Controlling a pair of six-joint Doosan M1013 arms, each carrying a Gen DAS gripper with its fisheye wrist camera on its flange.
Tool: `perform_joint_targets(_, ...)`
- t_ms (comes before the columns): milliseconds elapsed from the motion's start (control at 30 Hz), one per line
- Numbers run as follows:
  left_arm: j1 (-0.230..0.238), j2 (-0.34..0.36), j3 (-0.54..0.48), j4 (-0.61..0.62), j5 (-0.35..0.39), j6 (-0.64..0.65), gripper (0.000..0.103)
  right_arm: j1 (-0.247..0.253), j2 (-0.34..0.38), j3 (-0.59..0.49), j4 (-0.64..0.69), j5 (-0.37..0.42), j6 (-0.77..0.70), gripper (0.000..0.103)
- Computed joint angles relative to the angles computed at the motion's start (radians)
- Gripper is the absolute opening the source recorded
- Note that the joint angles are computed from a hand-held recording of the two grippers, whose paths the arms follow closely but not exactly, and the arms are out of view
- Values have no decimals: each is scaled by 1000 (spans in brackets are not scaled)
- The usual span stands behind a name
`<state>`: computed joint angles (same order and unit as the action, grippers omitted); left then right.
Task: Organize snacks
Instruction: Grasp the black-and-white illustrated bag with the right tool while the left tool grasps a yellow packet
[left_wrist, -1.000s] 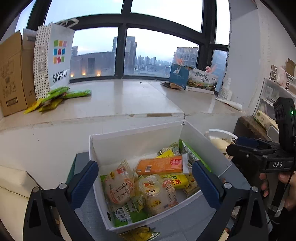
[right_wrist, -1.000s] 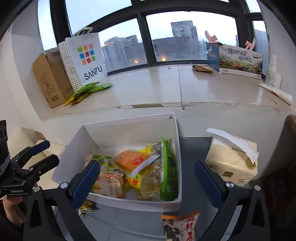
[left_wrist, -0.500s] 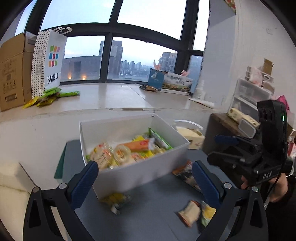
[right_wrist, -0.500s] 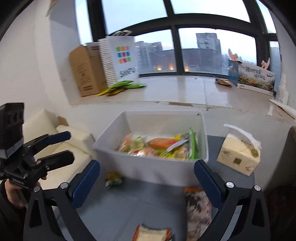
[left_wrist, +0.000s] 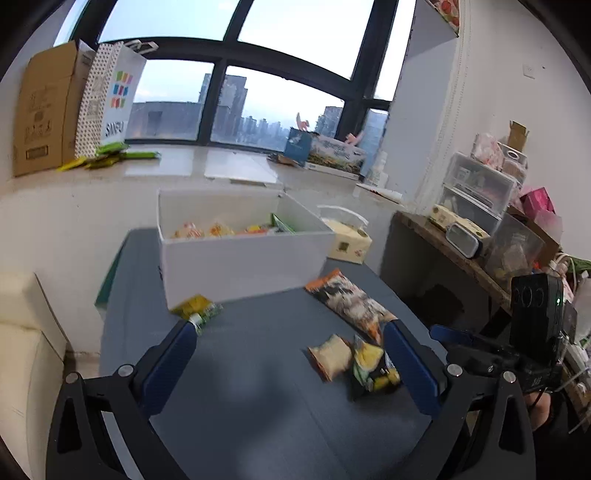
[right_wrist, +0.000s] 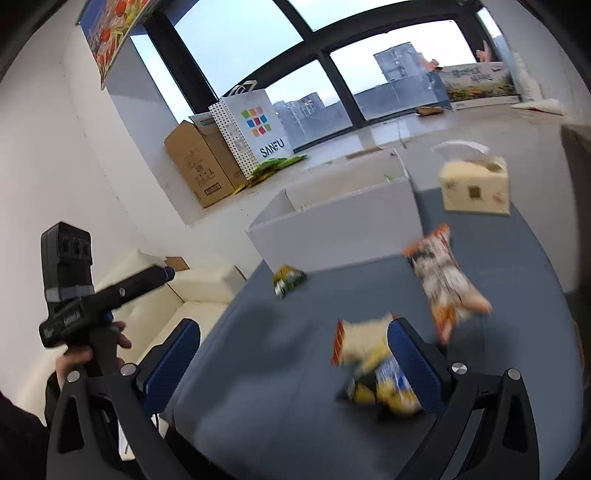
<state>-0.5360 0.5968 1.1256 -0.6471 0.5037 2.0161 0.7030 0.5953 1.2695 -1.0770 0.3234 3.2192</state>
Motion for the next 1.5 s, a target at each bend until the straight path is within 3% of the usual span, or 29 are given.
perform_joint_targets(67, -5, -6, 12, 15, -1, 2, 103, 18, -2, -3, 27, 90, -85, 103)
perform_joint_targets(133, -10, -11, 21, 29, 0, 9, 103, 37, 13, -40, 39, 246, -159, 103)
perform_joint_targets(233, -12, -12, 23, 27, 2, 16, 103, 29, 36, -94, 159, 352, -286, 103)
perform_joint_targets(400, -13, -12, 24, 87, 2, -38, 103, -11, 68, -151, 261, 413, -395, 103)
perform_joint_targets(567, -7, -9, 24, 118, 5, -75, 103, -62, 136, -271, 401, 492, -597, 103)
perform_joint_targets(633, -3, -9, 25, 113, 9, -77, 103, -85, 159, -311, 464, 485, -665, 103)
perform_joint_targets(800, 1, -6, 27, 140, 12, -108, 103, -117, 249, -465, 589, 613, -825, 102)
perform_joint_targets(867, 4, -2, 23, 152, 17, -125, 103, -125, 267, -492, 621, 634, -865, 86)
perform_joint_targets(900, 4, -2, 24, 158, 16, -134, 103, -128, 278, -509, 644, 650, -891, 67)
perform_joint_targets(933, 5, 2, 20, 168, 20, -148, 103, -131, 299, -544, 667, 704, -915, 54)
perform_joint_targets(967, 6, 5, 16, 173, 26, -156, 103, -130, 313, -566, 658, 743, -913, 50)
perform_joint_targets(1000, 7, 8, 14, 176, 29, -162, 103, -130, 315, -566, 655, 751, -915, 47)
perform_joint_targets(1100, 10, 21, 4, 204, 42, -195, 103, -131, 265, -481, 660, 665, -880, 39)
perform_joint_targets(1333, 13, 73, -62, 245, 77, -225, 103, -99, 127, -271, 513, 471, -698, 39)
perform_joint_targets(1500, 13, 162, -202, 375, 152, -311, 103, -57, 52, -185, 343, 412, -567, 39)
